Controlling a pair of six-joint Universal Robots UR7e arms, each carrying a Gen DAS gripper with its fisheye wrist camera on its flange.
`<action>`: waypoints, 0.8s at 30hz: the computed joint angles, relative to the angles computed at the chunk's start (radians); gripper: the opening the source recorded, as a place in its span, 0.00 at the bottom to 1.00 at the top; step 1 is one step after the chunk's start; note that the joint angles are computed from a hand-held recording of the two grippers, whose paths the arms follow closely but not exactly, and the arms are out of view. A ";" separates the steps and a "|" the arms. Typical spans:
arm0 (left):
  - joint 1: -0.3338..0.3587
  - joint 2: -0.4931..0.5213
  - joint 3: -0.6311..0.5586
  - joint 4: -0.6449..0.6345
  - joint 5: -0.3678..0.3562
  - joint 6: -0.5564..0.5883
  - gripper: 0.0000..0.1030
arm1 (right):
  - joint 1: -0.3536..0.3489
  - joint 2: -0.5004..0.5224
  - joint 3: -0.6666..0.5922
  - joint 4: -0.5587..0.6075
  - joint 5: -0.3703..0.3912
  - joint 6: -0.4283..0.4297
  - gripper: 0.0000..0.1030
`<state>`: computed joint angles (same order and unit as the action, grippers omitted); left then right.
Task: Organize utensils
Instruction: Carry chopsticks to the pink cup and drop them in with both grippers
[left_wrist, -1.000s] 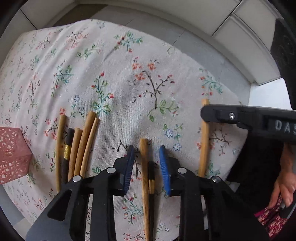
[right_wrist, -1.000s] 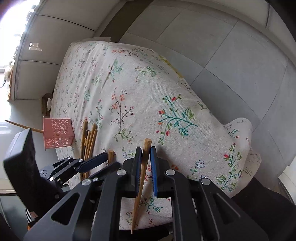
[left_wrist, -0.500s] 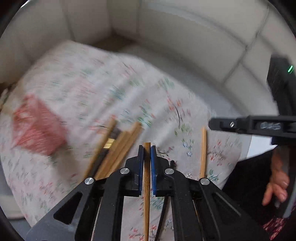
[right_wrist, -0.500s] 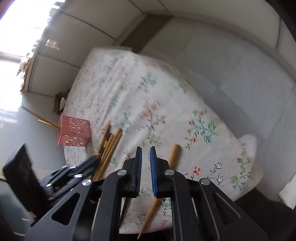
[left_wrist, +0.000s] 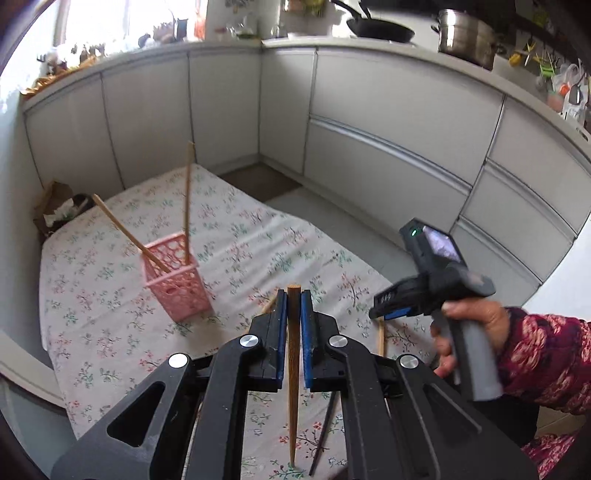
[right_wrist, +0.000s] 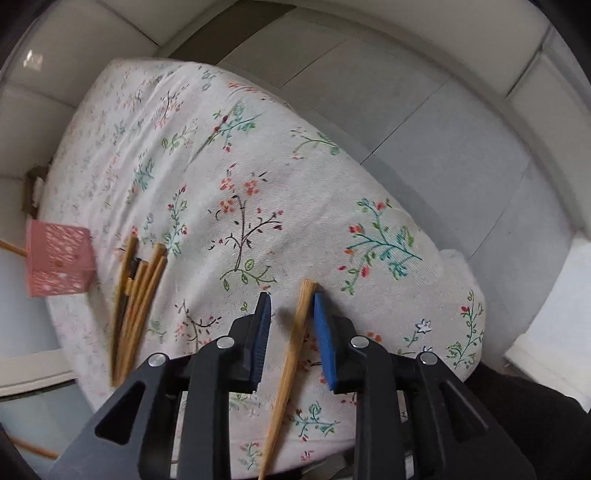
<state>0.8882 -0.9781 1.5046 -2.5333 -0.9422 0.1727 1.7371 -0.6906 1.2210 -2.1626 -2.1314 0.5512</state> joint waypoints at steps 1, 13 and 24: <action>-0.005 -0.009 0.009 -0.014 0.005 -0.001 0.06 | 0.005 0.000 0.013 -0.031 -0.014 -0.008 0.08; -0.028 -0.057 0.084 -0.189 0.003 -0.055 0.06 | 0.146 -0.065 0.222 -0.627 -0.080 -0.444 0.08; -0.076 -0.088 0.090 -0.261 0.020 -0.092 0.06 | 0.230 -0.107 0.239 -0.915 -0.037 -0.719 0.07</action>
